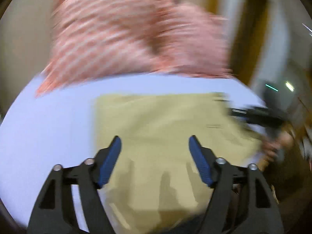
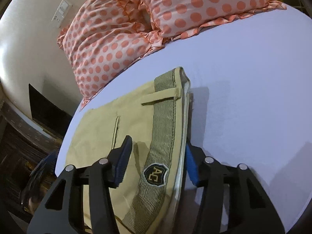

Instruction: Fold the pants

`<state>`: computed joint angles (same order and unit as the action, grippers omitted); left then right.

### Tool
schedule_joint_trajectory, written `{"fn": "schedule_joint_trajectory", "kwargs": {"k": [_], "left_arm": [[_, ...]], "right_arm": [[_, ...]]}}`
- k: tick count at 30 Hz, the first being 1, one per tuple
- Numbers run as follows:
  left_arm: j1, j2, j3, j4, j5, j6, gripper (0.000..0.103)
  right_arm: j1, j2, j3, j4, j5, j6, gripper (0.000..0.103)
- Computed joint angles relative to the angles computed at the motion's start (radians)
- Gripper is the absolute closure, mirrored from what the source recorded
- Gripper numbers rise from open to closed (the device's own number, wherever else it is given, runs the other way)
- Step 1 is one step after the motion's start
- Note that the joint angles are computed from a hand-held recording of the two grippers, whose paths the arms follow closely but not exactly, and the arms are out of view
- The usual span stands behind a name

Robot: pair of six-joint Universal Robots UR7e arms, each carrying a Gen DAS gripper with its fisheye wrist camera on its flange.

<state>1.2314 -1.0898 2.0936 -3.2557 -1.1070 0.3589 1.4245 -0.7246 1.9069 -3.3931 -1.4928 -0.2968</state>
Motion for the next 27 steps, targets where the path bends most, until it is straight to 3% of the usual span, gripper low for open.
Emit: {"fn": "schedule_joint_trajectory", "kwargs": {"k": [2, 5, 7, 10, 12, 13, 14, 17, 21, 23, 24, 27], "left_arm": [[0.059, -0.001, -0.086, 0.136, 0.006, -0.091, 0.03], [0.15, 0.015, -0.211, 0.371, -0.166, -0.183, 0.03], [0.162, 0.039, -0.254, 0.417, -0.221, -0.172, 0.026], [0.164, 0.061, -0.297, 0.498, -0.267, -0.187, 0.028], [0.17, 0.108, -0.377, 0.564, -0.269, -0.208, 0.068], [0.179, 0.118, -0.403, 0.596, -0.296, -0.228, 0.096], [0.183, 0.12, -0.419, 0.616, -0.316, -0.246, 0.097], [0.135, 0.134, -0.425, 0.56, -0.238, -0.182, 0.098], [0.108, 0.185, -0.503, 0.518, -0.201, -0.138, 0.098], [0.103, 0.235, -0.557, 0.488, -0.144, -0.128, 0.097], [0.096, 0.278, -0.593, 0.475, -0.07, -0.136, 0.096], [0.092, 0.332, -0.621, 0.463, 0.065, -0.138, 0.077]], "right_arm": [[-0.022, -0.005, -0.001, 0.021, 0.057, 0.007, 0.056], [-0.034, -0.01, -0.012, 0.067, 0.095, 0.007, 0.066], [-0.044, -0.016, -0.022, 0.114, 0.128, 0.022, 0.077], [-0.071, -0.024, -0.041, 0.198, 0.209, 0.052, 0.088], [-0.089, -0.031, -0.048, 0.242, 0.271, 0.075, 0.091], [-0.091, -0.034, -0.05, 0.254, 0.287, 0.083, 0.091], [-0.087, -0.038, -0.054, 0.263, 0.291, 0.087, 0.091], [-0.055, -0.049, -0.08, 0.284, 0.271, 0.089, 0.092], [0.005, -0.038, -0.165, 0.297, 0.201, 0.073, 0.092], [0.02, -0.008, -0.227, 0.288, 0.167, 0.084, 0.092], [0.022, 0.011, -0.256, 0.277, 0.147, 0.101, 0.092], [0.048, 0.086, -0.368, 0.301, -0.036, 0.122, 0.089]]}}
